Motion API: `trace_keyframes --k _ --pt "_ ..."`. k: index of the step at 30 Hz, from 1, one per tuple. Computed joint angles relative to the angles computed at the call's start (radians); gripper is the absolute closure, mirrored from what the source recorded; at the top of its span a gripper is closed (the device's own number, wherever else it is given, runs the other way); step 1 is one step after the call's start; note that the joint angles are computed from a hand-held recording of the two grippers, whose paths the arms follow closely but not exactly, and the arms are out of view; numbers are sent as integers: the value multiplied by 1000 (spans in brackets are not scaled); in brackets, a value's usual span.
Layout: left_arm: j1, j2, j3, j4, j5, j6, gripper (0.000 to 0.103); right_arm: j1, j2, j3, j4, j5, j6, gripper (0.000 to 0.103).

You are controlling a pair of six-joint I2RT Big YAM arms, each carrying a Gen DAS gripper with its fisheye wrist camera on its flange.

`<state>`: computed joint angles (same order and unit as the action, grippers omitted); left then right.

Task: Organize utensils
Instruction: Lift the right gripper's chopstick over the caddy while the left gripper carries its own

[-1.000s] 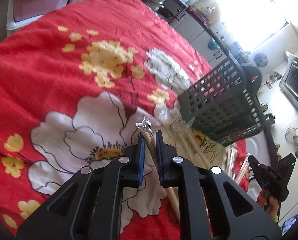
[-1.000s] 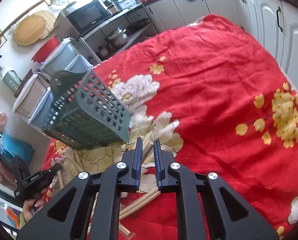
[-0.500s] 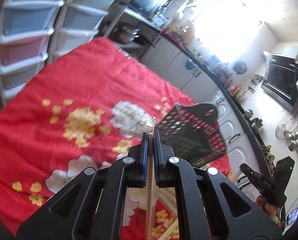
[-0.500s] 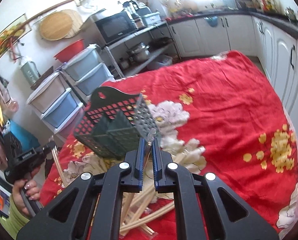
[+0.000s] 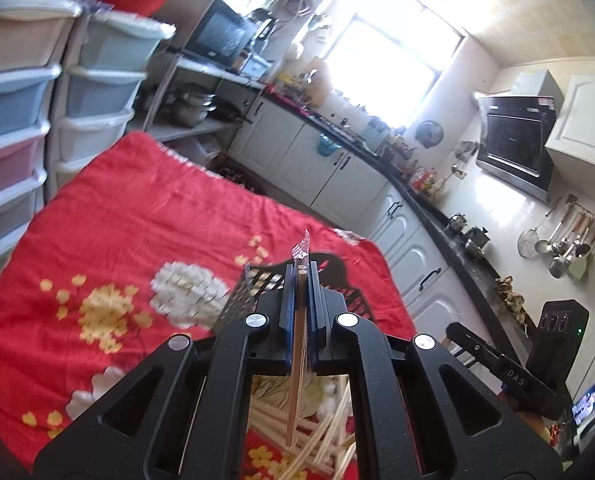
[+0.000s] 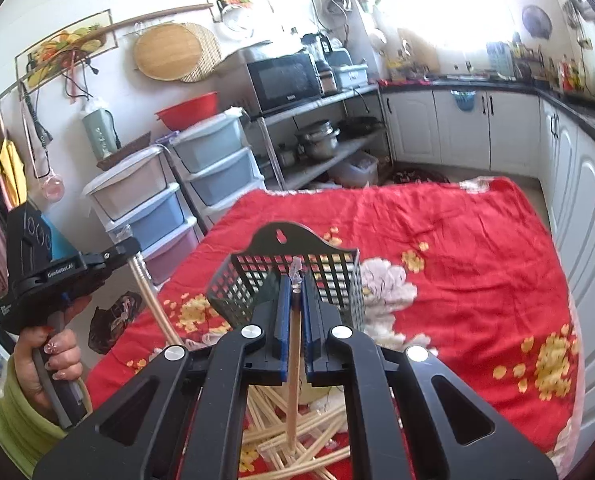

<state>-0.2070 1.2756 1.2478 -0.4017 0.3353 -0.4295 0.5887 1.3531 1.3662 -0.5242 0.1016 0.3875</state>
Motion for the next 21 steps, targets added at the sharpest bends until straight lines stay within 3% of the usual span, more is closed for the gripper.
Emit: trace_keyframes --k 11,21 --pt "-28 17 97 25 -25 27 100 3 11 86 29 23 -61 98" --pt "-42 42 182 75 -120 36 100 6 26 168 82 97 -123 98"
